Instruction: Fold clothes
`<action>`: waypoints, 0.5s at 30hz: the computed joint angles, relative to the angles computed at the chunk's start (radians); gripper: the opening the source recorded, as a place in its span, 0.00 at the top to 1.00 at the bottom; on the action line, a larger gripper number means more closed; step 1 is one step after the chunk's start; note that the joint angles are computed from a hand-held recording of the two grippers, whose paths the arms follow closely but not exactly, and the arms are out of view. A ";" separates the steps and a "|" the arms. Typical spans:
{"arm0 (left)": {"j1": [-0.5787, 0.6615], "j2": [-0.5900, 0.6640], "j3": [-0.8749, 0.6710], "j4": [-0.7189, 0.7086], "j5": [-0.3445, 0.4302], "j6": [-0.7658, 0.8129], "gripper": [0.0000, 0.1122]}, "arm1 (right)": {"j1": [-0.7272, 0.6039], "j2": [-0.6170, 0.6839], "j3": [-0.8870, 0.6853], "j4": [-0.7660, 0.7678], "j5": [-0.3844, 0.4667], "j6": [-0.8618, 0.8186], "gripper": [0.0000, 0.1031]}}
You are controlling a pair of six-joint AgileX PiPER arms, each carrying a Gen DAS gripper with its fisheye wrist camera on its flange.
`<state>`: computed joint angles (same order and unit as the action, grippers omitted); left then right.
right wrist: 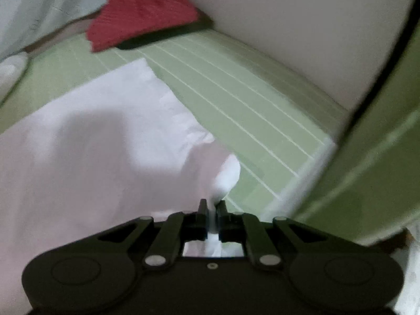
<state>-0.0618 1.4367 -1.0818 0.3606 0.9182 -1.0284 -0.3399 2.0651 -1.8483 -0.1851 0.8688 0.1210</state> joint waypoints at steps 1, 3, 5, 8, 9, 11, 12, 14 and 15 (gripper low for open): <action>0.005 -0.005 0.002 0.001 0.006 0.010 0.08 | 0.004 -0.003 0.005 -0.018 0.004 -0.001 0.93; 0.025 -0.007 0.001 -0.007 0.012 0.038 0.08 | 0.022 0.011 -0.017 -0.058 0.019 -0.007 0.90; 0.061 0.005 -0.013 -0.030 0.011 0.077 0.08 | 0.051 0.034 -0.067 -0.126 0.062 0.049 0.79; 0.111 0.034 -0.051 -0.063 0.004 0.128 0.08 | 0.091 0.036 -0.110 -0.213 0.095 0.178 0.48; 0.128 0.047 -0.070 -0.075 -0.002 0.147 0.08 | 0.102 0.016 -0.093 -0.230 0.084 0.218 0.42; 0.145 0.082 -0.113 -0.080 -0.011 0.174 0.08 | 0.125 0.016 -0.120 -0.234 0.077 0.249 0.27; 0.153 0.106 -0.144 -0.079 -0.010 0.191 0.08 | 0.132 0.034 -0.164 -0.216 0.078 0.234 0.24; 0.165 0.157 -0.213 -0.078 -0.003 0.219 0.08 | 0.157 0.078 -0.253 -0.193 0.096 0.219 0.21; 0.172 0.184 -0.251 -0.081 -0.001 0.232 0.08 | 0.175 0.117 -0.328 -0.177 0.125 0.208 0.20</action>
